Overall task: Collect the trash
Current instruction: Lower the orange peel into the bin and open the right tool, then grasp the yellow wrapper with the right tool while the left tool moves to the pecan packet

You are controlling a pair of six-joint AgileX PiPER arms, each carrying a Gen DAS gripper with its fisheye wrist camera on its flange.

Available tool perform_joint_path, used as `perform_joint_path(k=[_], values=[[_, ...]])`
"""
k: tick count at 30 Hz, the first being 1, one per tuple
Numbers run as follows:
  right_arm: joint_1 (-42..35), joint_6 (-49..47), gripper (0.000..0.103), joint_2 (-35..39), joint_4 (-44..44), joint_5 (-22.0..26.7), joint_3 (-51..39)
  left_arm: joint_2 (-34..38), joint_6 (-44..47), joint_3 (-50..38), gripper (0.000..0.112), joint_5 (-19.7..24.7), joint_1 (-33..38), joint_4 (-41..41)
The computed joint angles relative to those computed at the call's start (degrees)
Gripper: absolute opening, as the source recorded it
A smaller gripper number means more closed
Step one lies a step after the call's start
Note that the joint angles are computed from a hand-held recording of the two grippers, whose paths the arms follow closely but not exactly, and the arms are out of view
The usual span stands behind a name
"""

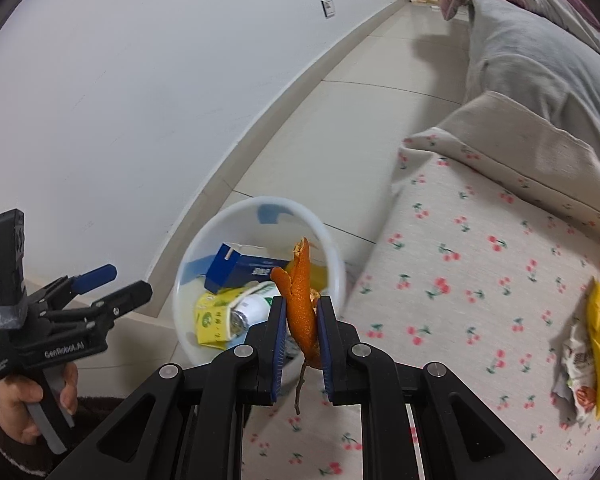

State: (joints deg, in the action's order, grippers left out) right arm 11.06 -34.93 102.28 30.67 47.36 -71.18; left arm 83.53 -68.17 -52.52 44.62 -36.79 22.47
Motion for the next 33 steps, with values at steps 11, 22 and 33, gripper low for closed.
perform_joint_path(k=[11,22,33], values=[[-0.5,-4.1,0.068,1.7,7.5,-0.6,-0.5,-1.6,0.3,0.8,0.096,0.1,1.2,-0.5],[-6.0,-4.1,0.07,-4.5,1.9,-2.0,3.0,1.0,1.3,-2.2,0.097,0.2,-0.2,-1.7],[-19.7,-6.8,0.079,-4.4,-0.8,1.9,0.4,6.0,2.4,-8.9,0.097,1.3,-3.0,-3.2]])
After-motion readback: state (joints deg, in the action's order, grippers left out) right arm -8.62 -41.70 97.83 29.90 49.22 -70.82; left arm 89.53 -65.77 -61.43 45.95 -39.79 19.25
